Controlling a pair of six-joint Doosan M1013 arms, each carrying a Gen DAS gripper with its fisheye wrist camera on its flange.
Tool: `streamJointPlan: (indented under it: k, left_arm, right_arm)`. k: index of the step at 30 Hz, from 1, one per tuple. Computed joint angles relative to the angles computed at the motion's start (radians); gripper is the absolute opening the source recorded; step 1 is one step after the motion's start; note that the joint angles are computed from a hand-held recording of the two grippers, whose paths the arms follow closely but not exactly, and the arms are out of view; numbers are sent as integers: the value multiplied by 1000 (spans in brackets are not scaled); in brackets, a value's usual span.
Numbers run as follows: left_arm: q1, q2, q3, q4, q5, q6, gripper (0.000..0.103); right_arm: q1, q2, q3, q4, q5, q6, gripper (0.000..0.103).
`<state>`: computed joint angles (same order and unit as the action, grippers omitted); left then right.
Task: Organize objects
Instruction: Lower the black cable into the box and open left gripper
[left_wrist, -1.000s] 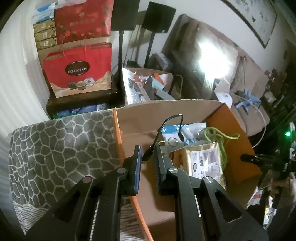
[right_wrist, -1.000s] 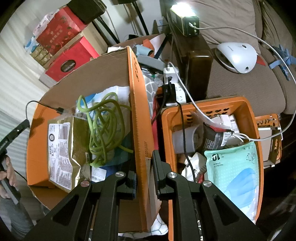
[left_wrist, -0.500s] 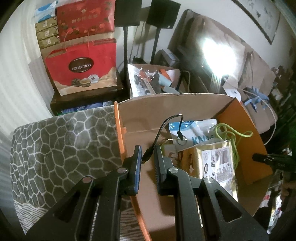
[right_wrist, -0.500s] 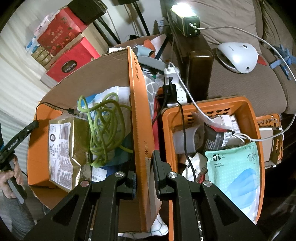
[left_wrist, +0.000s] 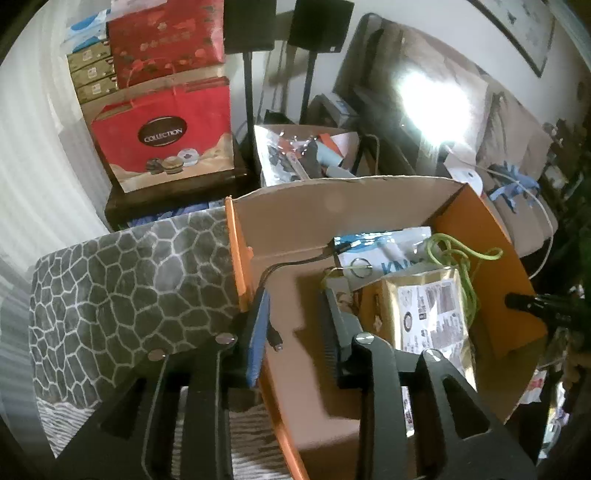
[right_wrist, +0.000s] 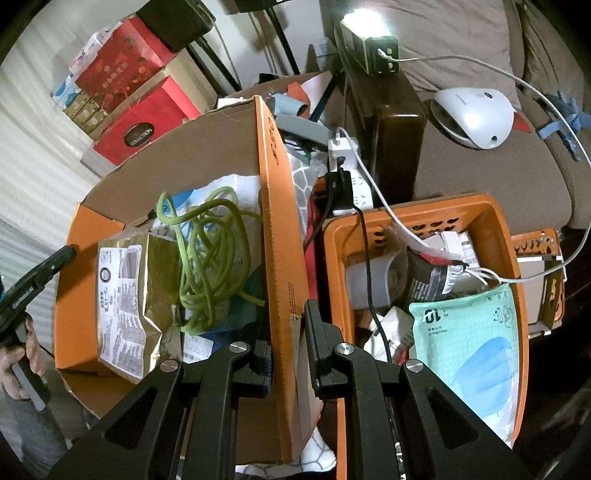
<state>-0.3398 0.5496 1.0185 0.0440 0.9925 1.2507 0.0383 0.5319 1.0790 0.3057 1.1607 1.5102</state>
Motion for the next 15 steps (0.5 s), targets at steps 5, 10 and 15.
streamJointPlan:
  k: [5,10,15]
  left_arm:
    - [-2,-17,12,-7,-16,9,42]
    - [-14,-44,43,72,-65,-29,75]
    - [-7,-58,57,45,-73,-23,82]
  right_arm:
    - [-1,-1,4,1,-5,-1,14]
    - [-2,-4,7,3,-15,-1,14]
    - [-2,-6,11,-2,-25,3,14]
